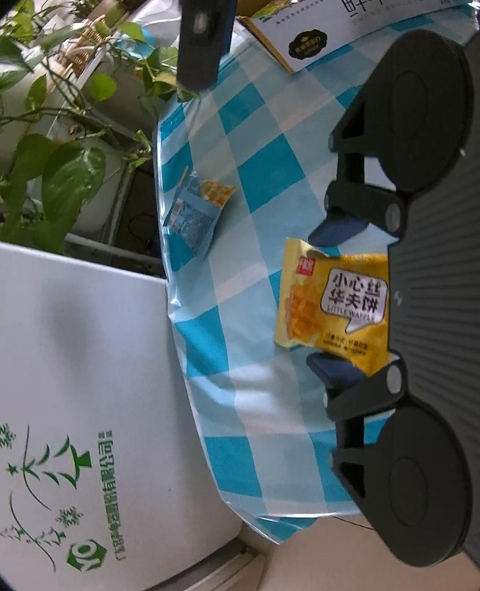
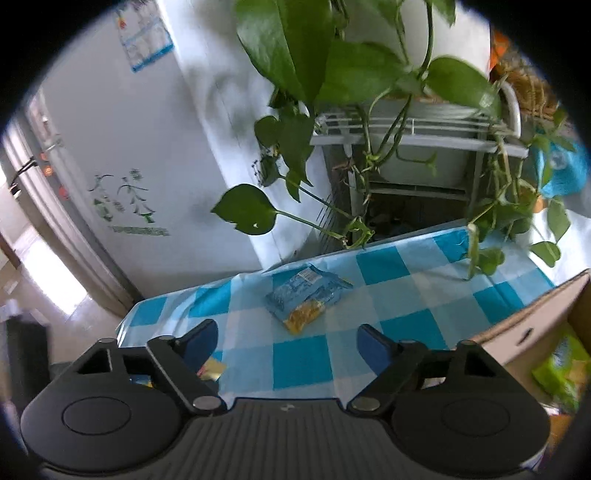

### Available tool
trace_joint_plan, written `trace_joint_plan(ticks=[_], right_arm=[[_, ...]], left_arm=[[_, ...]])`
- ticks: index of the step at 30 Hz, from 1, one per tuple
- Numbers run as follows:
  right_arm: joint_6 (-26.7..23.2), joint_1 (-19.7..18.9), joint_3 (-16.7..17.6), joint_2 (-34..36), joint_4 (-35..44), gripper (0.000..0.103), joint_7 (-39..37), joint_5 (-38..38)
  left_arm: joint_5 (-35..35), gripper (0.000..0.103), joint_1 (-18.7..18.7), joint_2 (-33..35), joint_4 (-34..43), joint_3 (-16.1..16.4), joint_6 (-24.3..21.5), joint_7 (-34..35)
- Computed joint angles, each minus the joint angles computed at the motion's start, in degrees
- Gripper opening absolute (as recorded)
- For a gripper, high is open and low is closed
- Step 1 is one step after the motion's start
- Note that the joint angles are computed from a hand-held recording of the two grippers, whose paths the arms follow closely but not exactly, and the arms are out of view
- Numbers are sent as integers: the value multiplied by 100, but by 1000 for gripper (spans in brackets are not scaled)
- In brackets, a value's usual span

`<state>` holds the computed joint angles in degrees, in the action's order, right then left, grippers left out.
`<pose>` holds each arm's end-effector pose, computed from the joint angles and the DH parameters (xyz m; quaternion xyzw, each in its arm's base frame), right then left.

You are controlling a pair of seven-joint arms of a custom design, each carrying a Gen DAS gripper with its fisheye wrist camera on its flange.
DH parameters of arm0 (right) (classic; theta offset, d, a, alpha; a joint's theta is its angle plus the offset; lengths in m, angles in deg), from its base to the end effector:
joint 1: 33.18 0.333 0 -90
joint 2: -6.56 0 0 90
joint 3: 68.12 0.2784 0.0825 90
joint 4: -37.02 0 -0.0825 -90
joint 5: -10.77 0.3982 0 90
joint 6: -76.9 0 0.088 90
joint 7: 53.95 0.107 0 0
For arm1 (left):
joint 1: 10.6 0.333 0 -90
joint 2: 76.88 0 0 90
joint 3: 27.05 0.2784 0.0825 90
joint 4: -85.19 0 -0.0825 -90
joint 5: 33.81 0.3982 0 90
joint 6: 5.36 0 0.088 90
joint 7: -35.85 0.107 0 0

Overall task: Organize snacks
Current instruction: 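Withdraw both grippers from the box back over the remaining packets, then close the left gripper on the small yellow waffle packet while the right moves to the light-blue packet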

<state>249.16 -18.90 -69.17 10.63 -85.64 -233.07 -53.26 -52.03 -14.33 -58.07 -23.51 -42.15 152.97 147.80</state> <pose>0.5536 0.1975 0.3878 -0.5384 0.7280 -0.2273 0.3584 0.6348 -0.1915 0.3503 -0.5237 0.7992 -0.2782 0.0985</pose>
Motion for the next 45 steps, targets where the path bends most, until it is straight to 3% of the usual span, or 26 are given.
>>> trace_joint_plan(ticks=[5,12,16,23,26,29,32,36,40,45], right_arm=[[8,161,-239,708,650,83,392,-177],[-103,595,-729,1503,1342,83,228,126],[-127,931,-1113,1866,1691,84,612,-118],[-341,1174,-1359,2488,2394,87,912,-130],[-615,1126,-1232,2787,2759,86,288,292],[-874,1096,-1124,2925,2910,77,-461,831],[-647,1200,-1289,2808,2695,68,-565,934],[-304,1063,-1154,2490,2226,61,-1369,1284],[-167,809,-758,2014,1589,60,-2720,1922],[-345,250,57,1413,893,60,-4625,3293]], left_arm=[[-187,51,72,-41,13,-2,-162,-135],[-249,51,60,-90,91,83,-538,-351],[-172,51,42,-127,32,119,-499,-353],[11,51,-34,-157,-35,174,-391,-534],[180,51,-82,-184,-89,195,-321,-570],[296,53,-105,-197,-129,202,-259,-599],[284,53,-74,-176,-120,175,-235,-560],[217,58,-15,-164,-127,108,-209,-357],[99,62,36,-165,-140,48,-226,-91],[15,76,51,-164,-171,-8,-246,357]])
